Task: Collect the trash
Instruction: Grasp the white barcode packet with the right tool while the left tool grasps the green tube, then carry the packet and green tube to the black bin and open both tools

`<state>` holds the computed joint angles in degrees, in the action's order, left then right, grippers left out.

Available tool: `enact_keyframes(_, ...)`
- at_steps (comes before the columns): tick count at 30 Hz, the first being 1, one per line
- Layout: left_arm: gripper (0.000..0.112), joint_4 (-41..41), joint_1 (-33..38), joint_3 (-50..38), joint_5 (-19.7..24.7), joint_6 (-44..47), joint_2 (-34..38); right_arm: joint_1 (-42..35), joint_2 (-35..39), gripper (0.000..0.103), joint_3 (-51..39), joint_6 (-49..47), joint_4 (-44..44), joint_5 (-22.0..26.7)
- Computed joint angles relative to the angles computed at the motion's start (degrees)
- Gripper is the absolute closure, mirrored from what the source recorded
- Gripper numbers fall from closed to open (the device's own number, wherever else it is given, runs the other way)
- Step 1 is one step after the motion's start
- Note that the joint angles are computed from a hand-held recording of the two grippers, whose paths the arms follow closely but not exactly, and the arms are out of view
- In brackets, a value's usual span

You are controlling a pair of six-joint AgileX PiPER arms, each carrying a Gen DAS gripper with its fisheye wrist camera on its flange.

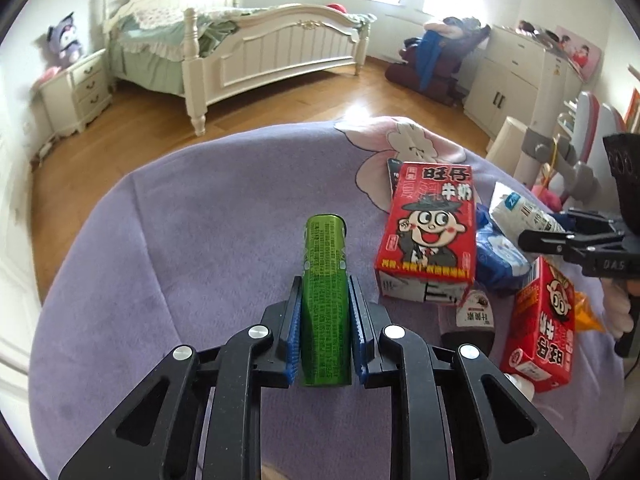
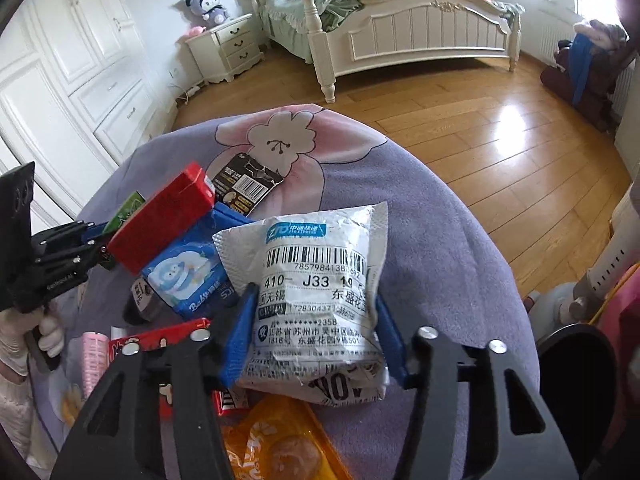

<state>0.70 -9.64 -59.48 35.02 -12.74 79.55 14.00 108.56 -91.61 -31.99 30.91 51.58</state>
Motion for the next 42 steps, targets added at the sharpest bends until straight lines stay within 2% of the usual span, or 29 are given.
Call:
enact_keyframes(3,0.091,2.05,-1.00,2.39,-0.85,-4.02,-4.17,-0.49,-2.62,0.064,3.46,-1.68,1.44,-2.64)
enact_keyframes(8,0.091,11.46,-7.35,3.87,0.10,-17.49,-11.46,-1.67,-9.95,0.065,11.20,-7.80,8.10,-8.44)
enact_keyframes(13,0.091,23.54,-19.70,1.53,3.50,-34.43,-15.39,-3.89,-22.81,0.065,22.64,-24.30,23.60,-14.41)
enact_keyframes(17,0.091,35.01,-31.97,-3.06,7.77,-48.29,-12.51,-7.25,-31.17,0.065,30.56,-33.76,31.41,-17.65)
enact_keyframes(21,0.091,39.14,-39.60,-9.48,8.51,-53.67,-5.46,-14.05,-34.88,0.065,34.97,-39.80,36.67,-17.15)
enact_keyframes(25,0.091,38.51,-43.53,-16.76,7.98,-53.82,2.40,-23.20,-34.70,0.065,37.24,-43.60,39.11,-14.43)
enact_keyframes(33,0.091,33.40,-47.57,-32.44,6.19,-48.37,19.14,-35.05,-34.66,0.064,45.40,-56.98,45.63,-15.69)
enact_keyframes(42,0.091,23.92,-47.66,-49.21,8.26,-36.06,34.13,-41.15,-27.66,0.064,47.48,-65.99,48.93,-16.22)
